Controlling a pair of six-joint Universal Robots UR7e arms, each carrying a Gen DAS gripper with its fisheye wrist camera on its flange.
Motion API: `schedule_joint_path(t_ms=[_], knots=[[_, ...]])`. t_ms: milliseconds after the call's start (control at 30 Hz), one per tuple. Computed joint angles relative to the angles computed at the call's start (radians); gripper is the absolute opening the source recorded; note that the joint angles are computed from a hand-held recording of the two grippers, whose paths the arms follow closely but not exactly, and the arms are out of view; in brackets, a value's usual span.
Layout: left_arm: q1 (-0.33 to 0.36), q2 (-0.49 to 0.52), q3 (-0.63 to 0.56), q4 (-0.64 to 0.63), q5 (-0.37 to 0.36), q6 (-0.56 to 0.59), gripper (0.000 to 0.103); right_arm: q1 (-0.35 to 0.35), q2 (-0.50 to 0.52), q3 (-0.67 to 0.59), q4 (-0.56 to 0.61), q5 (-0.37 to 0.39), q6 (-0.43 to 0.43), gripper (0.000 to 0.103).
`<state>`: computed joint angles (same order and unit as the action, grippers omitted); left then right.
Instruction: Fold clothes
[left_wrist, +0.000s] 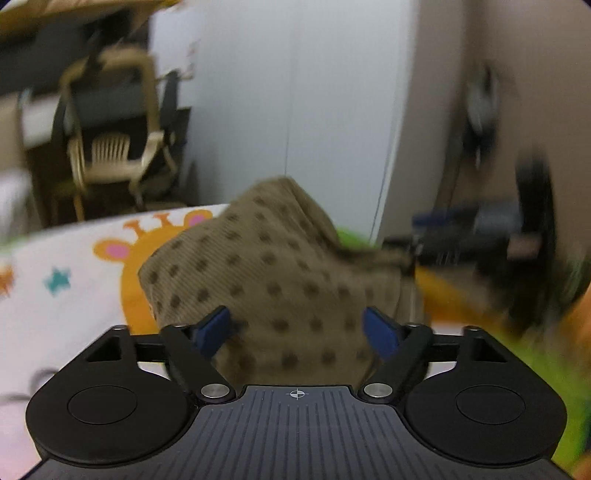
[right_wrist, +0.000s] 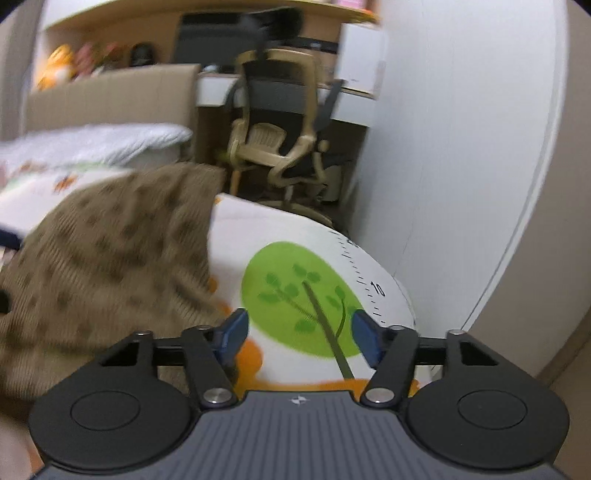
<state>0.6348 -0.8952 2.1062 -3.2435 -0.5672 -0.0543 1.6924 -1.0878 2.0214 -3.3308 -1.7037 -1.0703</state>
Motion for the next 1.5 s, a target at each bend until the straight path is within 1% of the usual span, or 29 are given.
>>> schedule_joint_path(t_ms=[67, 167, 233, 300, 400, 467, 533, 600, 633, 667, 700, 767, 800, 833, 933, 967, 1067, 1167, 1200, 1233, 1300, 1333, 1367, 1433, 1467, 1500], knots=[[-0.016, 0.020, 0.011, 0.007, 0.027, 0.036, 0.074, -0.002, -0.042, 0.045, -0.002, 0.038, -0.098, 0.058], [-0.028, 0.046, 0.019, 0.014, 0.062, 0.067, 0.073, 0.013, -0.057, 0.101, -0.054, 0.019, -0.275, 0.058], [-0.034, 0.074, 0.021, -0.017, 0.094, 0.113, 0.070, 0.017, -0.059, 0.132, -0.083, 0.013, -0.364, 0.058], [-0.037, 0.099, 0.018, -0.056, 0.118, 0.169, 0.070, 0.017, -0.081, 0.156, -0.079, 0.028, -0.386, 0.058], [-0.041, 0.110, 0.025, -0.094, 0.139, 0.210, 0.061, 0.024, -0.094, 0.180, -0.108, 0.035, -0.407, 0.058], [-0.037, 0.102, 0.027, -0.093, 0.137, 0.203, 0.052, 0.025, -0.058, 0.184, -0.181, 0.017, -0.464, 0.058], [-0.033, 0.093, 0.029, -0.090, 0.135, 0.195, 0.051, 0.019, -0.006, 0.176, -0.258, 0.015, -0.522, 0.058], [-0.031, 0.100, 0.026, -0.100, 0.135, 0.204, 0.050, 0.012, 0.054, 0.148, -0.321, 0.034, -0.548, 0.053], [-0.030, 0.104, 0.025, -0.109, 0.138, 0.209, 0.048, 0.013, 0.078, 0.132, -0.339, 0.040, -0.547, 0.042], [-0.030, 0.109, 0.025, -0.118, 0.141, 0.215, 0.042, 0.018, 0.093, 0.118, -0.336, 0.044, -0.531, 0.029], [-0.031, 0.110, 0.024, -0.128, 0.145, 0.218, 0.037, 0.023, 0.099, 0.106, -0.324, 0.051, -0.504, 0.025], [-0.043, 0.094, 0.031, -0.137, 0.146, 0.215, 0.014, 0.034, 0.095, 0.096, -0.321, 0.084, -0.446, 0.015], [-0.049, 0.084, 0.035, -0.141, 0.146, 0.212, 0.011, 0.038, 0.080, 0.098, -0.322, 0.106, -0.413, 0.012], [-0.055, 0.075, 0.039, -0.144, 0.146, 0.210, 0.011, 0.043, 0.061, 0.102, -0.319, 0.125, -0.376, 0.009], [-0.081, 0.022, 0.073, -0.099, 0.111, 0.161, 0.008, 0.043, -0.023, 0.125, -0.265, 0.145, -0.259, 0.008], [-0.083, 0.000, 0.087, -0.051, 0.088, 0.109, 0.008, 0.038, -0.057, 0.136, -0.230, 0.140, -0.223, 0.008], [-0.082, -0.062, 0.124, 0.091, 0.003, -0.043, 0.008, 0.015, -0.123, 0.156, -0.111, 0.071, -0.162, 0.008], [-0.071, -0.084, 0.145, 0.155, -0.037, -0.112, 0.009, -0.014, -0.160, 0.170, -0.014, 0.004, -0.142, 0.008], [-0.067, -0.096, 0.152, 0.158, -0.048, -0.134, 0.010, -0.022, -0.175, 0.173, 0.012, -0.003, -0.136, 0.008], [-0.064, -0.109, 0.159, 0.156, -0.058, -0.158, 0.011, -0.029, -0.189, 0.174, 0.029, 0.009, -0.123, 0.008], [-0.055, -0.146, 0.175, 0.128, -0.093, -0.212, 0.021, -0.041, -0.214, 0.172, 0.055, 0.047, -0.092, 0.014], [-0.053, -0.162, 0.183, 0.115, -0.100, -0.240, 0.035, -0.046, -0.226, 0.171, 0.068, 0.066, -0.076, 0.020], [-0.053, -0.175, 0.188, 0.102, -0.096, -0.266, 0.045, -0.049, -0.234, 0.163, 0.089, 0.092, -0.042, 0.028], [-0.054, -0.185, 0.194, 0.078, -0.080, -0.300, 0.053, -0.051, -0.242, 0.137, 0.136, 0.152, 0.046, 0.036], [-0.051, -0.177, 0.190, 0.042, -0.073, -0.303, 0.057, -0.047, -0.233, 0.118, 0.163, 0.177, 0.084, 0.036], [-0.047, -0.165, 0.184, -0.001, -0.068, -0.302, 0.057, -0.042, -0.216, 0.094, 0.192, 0.200, 0.119, 0.036]])
